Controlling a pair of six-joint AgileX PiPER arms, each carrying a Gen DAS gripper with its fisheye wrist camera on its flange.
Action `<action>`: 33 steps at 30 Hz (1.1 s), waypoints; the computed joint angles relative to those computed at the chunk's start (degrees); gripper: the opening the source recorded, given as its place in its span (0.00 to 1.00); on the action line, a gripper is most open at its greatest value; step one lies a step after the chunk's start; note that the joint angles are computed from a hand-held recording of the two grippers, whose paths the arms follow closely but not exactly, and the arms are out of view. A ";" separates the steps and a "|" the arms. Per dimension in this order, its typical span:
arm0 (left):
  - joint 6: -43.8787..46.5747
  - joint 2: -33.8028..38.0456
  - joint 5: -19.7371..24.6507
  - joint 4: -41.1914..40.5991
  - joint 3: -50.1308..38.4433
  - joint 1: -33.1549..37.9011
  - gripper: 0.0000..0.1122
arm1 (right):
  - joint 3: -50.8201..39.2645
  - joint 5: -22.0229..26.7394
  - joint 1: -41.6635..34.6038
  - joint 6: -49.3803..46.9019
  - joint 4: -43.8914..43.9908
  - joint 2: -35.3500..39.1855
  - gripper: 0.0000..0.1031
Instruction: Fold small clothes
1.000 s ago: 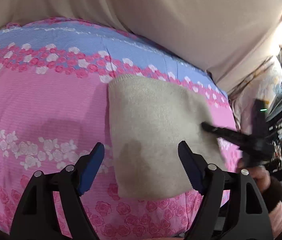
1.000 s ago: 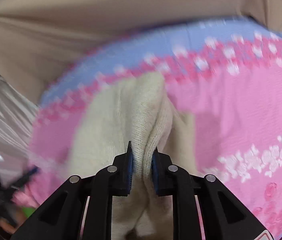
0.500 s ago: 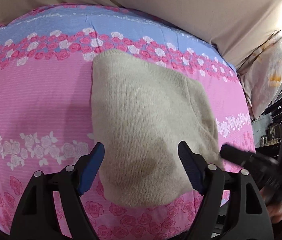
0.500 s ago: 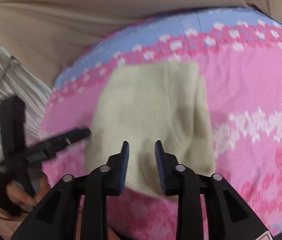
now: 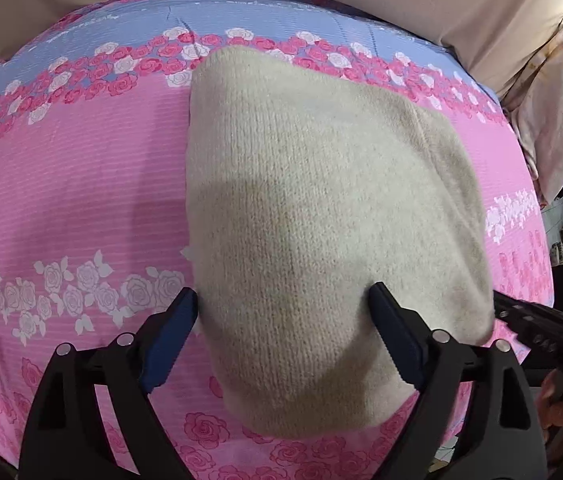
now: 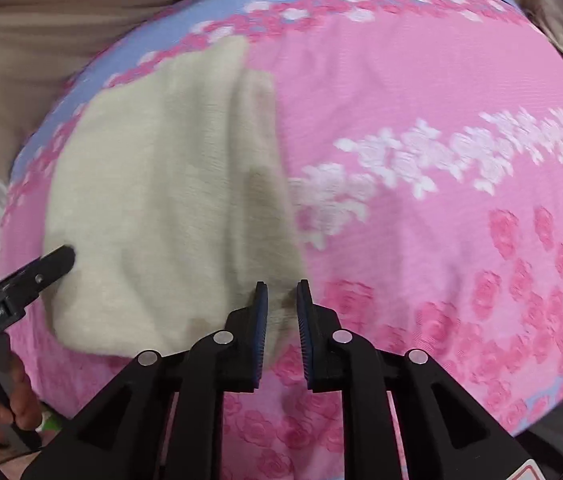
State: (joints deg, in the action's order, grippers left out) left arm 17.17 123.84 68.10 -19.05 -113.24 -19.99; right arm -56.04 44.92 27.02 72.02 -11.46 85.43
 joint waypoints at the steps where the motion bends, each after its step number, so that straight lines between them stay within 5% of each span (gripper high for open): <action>1: 0.12 -0.33 -0.38 0.16 0.22 -0.11 0.76 | -0.60 -0.90 0.81 1.85 -2.27 -1.77 0.15; 4: 0.58 -1.47 -1.78 1.24 1.39 -0.59 0.75 | -7.77 -0.36 1.06 -1.47 -4.94 -0.16 0.15; 9: 0.05 -1.52 -1.37 1.82 0.82 -0.74 0.75 | -21.59 2.13 -4.10 -15.66 -0.41 13.91 0.13; 13: 0.82 -2.48 -2.02 2.29 1.63 -1.01 0.75 | -24.11 0.42 -10.97 -22.30 5.45 23.54 0.06; 22: 1.49 -4.89 -4.88 4.22 5.13 -2.03 0.76 | -35.71 5.61 -14.49 -26.94 5.65 26.70 0.13; 24: 1.19 -4.80 -4.81 4.02 5.21 -1.81 0.76 | -37.60 7.03 -16.21 -30.42 7.16 32.37 0.07; 27: 1.51 -4.91 -4.31 2.79 5.19 -1.30 0.77 | -34.97 4.29 -16.97 -29.50 8.33 29.90 0.04; 30: 3.12 -6.04 -4.54 0.02 5.84 1.14 0.77 | -27.20 1.38 -14.81 -23.26 5.75 20.11 0.26; 32: 2.88 -6.07 -3.76 -2.39 5.41 3.72 0.77 | -19.10 -0.59 -11.73 -16.65 1.36 12.39 0.59; 33: 2.27 -5.74 -2.86 -3.99 4.68 5.75 0.78 | -13.96 -1.14 -9.78 -13.55 0.45 8.20 0.60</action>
State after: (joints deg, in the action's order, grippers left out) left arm 19.44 118.10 65.24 -23.03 -108.56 -14.24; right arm -70.00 43.79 17.23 58.47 -11.02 93.62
